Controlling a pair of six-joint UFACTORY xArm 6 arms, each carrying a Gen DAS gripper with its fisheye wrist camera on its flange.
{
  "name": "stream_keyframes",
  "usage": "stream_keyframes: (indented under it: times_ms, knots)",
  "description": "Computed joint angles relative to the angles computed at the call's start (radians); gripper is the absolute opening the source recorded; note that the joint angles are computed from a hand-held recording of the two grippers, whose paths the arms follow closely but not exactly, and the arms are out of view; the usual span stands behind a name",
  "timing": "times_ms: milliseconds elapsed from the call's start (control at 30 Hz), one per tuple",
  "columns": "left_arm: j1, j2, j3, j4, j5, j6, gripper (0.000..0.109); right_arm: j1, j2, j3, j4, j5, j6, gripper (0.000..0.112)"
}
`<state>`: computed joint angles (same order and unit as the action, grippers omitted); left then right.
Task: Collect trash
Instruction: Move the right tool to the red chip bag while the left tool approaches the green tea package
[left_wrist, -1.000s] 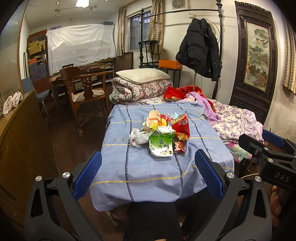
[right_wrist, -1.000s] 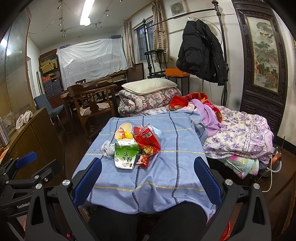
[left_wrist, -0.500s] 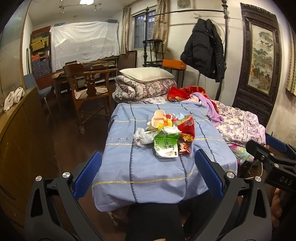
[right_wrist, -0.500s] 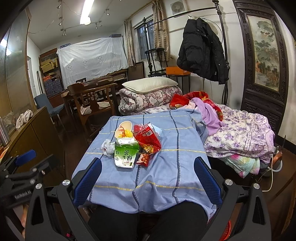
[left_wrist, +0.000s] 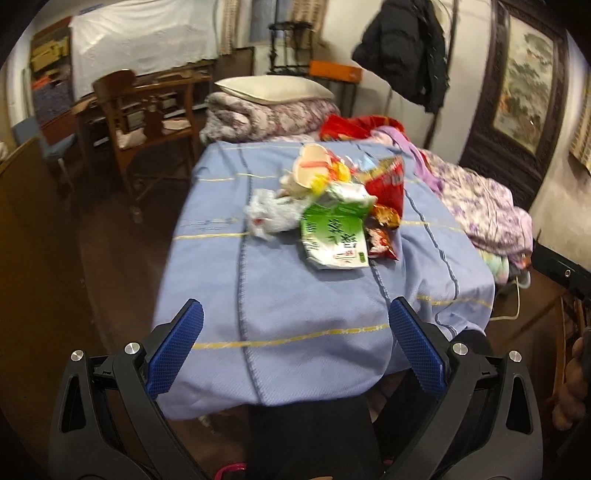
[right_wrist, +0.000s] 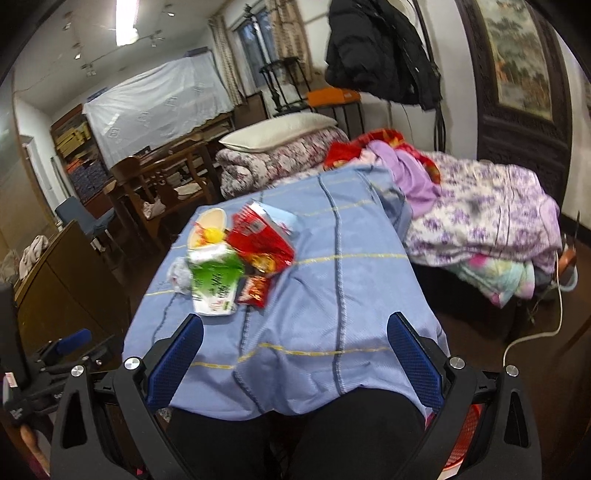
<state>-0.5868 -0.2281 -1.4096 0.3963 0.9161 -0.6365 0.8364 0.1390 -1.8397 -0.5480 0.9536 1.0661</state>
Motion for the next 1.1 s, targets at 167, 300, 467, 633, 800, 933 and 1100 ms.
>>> stream_keyframes:
  times_ms: [167, 300, 467, 633, 800, 933, 1100]
  knots:
    - [0.011, 0.141, -0.116, -0.016, -0.057, 0.081, 0.097, -0.042, -0.025, 0.081, 0.034, -0.062, 0.000, 0.097]
    - [0.032, 0.284, -0.260, -0.069, -0.048, 0.154, 0.097, -0.063, -0.038, 0.118, 0.057, -0.097, 0.001, 0.097]
    - [0.046, 0.416, -0.415, -0.048, -0.044, 0.185, 0.097, -0.091, -0.033, 0.143, 0.106, -0.138, -0.024, 0.097]
    - [0.068, 0.546, -0.571, -0.074, -0.008, 0.232, 0.097, -0.105, 0.016, 0.102, 0.161, -0.128, -0.092, 0.097]
    - [0.067, 0.622, -0.660, -0.051, 0.017, 0.260, 0.097, -0.118, 0.063, 0.054, 0.217, -0.111, -0.147, 0.097]
    - [0.078, 0.601, -0.617, -0.044, -0.022, 0.237, 0.076, -0.122, 0.097, 0.016, 0.240, -0.099, -0.173, 0.097]
    - [0.132, 0.480, -0.446, -0.193, -0.114, 0.273, 0.059, -0.128, 0.180, -0.092, 0.277, -0.066, -0.226, 0.097]
